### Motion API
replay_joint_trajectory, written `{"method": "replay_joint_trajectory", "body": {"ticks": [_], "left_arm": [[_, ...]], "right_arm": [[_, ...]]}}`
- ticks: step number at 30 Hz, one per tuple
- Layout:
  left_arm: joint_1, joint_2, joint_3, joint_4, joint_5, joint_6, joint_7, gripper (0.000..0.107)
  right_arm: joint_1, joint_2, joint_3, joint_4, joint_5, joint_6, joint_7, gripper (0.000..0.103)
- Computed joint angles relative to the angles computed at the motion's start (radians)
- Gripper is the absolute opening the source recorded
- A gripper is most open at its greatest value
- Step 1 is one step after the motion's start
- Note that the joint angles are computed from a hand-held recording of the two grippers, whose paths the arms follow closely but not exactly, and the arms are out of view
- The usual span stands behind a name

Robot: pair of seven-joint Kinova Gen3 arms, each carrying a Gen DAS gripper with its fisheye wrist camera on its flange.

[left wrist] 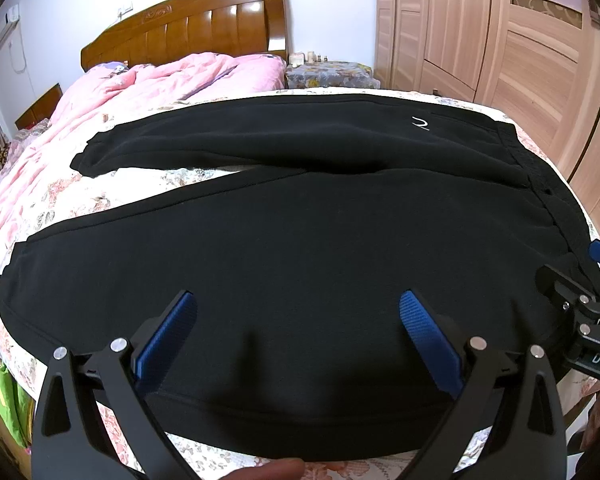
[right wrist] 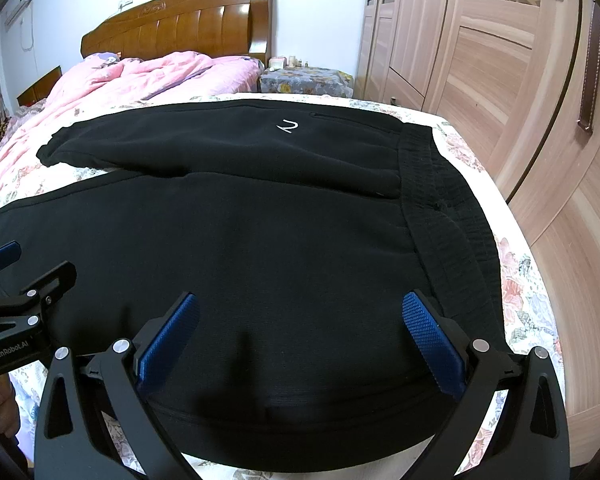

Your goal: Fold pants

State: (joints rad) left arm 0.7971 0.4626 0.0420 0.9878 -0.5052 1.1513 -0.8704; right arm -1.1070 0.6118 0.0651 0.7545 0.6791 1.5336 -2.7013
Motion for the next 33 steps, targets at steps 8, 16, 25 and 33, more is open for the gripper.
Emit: {"method": "replay_joint_trajectory", "body": {"ticks": [8, 16, 25, 33], "left_arm": [[-0.002, -0.005, 0.001, 0.010, 0.003, -0.003, 0.003, 0.102], [-0.009, -0.003, 0.004, 0.015, 0.007, -0.005, -0.002, 0.102], [-0.011, 0.004, 0.003, 0.004, 0.016, 0.004, -0.008, 0.102], [-0.015, 0.012, 0.005, -0.009, 0.030, 0.015, -0.023, 0.102]], "right_arm": [[0.003, 0.003, 0.000, -0.008, -0.004, 0.003, 0.007, 0.098], [0.006, 0.004, 0.001, -0.010, -0.010, 0.004, 0.010, 0.098], [0.004, 0.006, 0.001, -0.010, -0.013, 0.004, 0.004, 0.098], [0.011, 0.001, -0.003, 0.007, -0.017, -0.006, -0.002, 0.098]]}}
